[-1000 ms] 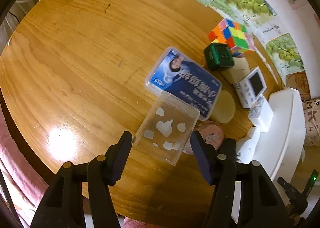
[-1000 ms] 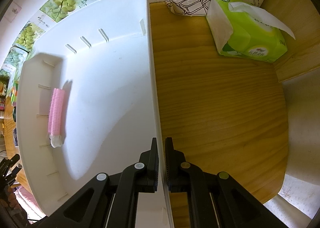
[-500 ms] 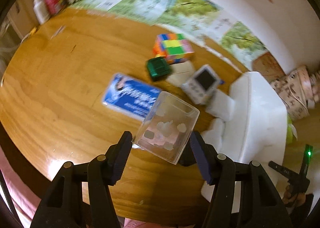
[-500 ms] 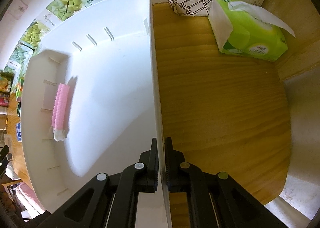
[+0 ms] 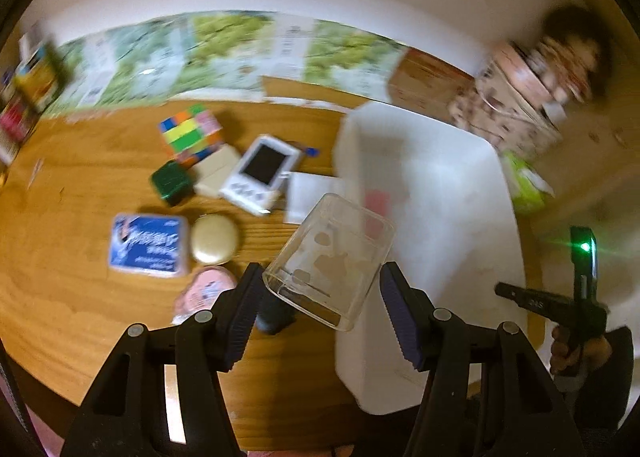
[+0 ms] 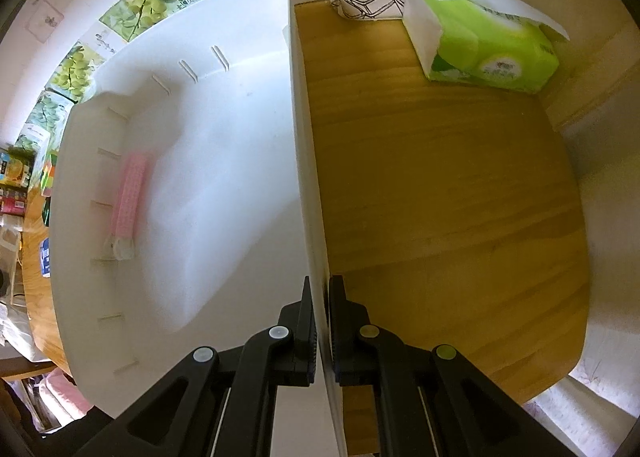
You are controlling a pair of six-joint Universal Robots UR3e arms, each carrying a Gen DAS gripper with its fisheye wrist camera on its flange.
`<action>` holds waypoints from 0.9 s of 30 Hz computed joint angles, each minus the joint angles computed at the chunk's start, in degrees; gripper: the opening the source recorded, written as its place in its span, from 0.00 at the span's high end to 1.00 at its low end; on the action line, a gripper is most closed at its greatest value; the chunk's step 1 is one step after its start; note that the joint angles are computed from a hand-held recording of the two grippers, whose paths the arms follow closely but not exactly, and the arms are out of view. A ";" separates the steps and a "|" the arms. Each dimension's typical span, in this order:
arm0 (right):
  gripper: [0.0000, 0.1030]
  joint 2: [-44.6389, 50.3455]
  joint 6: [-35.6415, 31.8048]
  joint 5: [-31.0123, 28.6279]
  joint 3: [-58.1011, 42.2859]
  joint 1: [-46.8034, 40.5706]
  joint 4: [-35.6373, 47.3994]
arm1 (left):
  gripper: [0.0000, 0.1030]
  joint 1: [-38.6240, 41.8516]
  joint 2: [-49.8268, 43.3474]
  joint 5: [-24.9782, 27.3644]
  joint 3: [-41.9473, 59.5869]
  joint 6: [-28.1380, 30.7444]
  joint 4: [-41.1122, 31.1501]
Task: Organize rigid objects
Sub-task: 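Lift the clear box with the left tool, lower it into the tray, release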
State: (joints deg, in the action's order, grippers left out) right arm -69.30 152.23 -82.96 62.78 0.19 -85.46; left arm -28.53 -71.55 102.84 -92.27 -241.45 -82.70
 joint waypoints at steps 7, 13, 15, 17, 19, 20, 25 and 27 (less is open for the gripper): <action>0.95 -1.96 -0.58 0.86 4.26 -1.41 -1.67 | 0.38 -3.66 -9.65 -0.82 7.02 4.66 2.70; 0.95 -2.74 -1.46 2.37 5.63 -3.44 -1.74 | 0.38 -6.13 -15.25 -1.61 11.27 6.66 3.42; 0.95 -2.68 -1.46 2.52 5.71 -3.67 -1.98 | 0.39 -6.57 -16.45 -1.86 12.08 7.13 3.49; 0.95 -3.31 -1.51 2.61 6.46 -3.87 -2.22 | 0.38 -7.38 -17.17 -1.27 12.75 7.27 3.51; 0.95 -3.49 -2.14 2.86 7.34 -4.64 -3.45 | 0.37 -7.98 -17.54 -0.88 13.40 7.52 3.37; 0.95 -5.54 -2.63 2.67 10.81 -5.03 -4.15 | 0.36 -8.32 -17.62 -0.59 13.63 7.37 3.24; 0.95 -6.65 -2.87 2.34 13.28 -5.09 -6.10 | 0.29 -9.36 -16.49 1.13 12.86 4.55 2.30; 0.95 -7.47 -2.81 2.24 14.18 -4.97 -6.29 | 0.29 -9.50 -15.47 1.92 11.99 2.89 1.45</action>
State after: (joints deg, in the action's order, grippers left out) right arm -76.77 149.42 -80.73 76.96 -4.78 -91.75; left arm -38.02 -87.02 104.76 -80.28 -238.57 -81.25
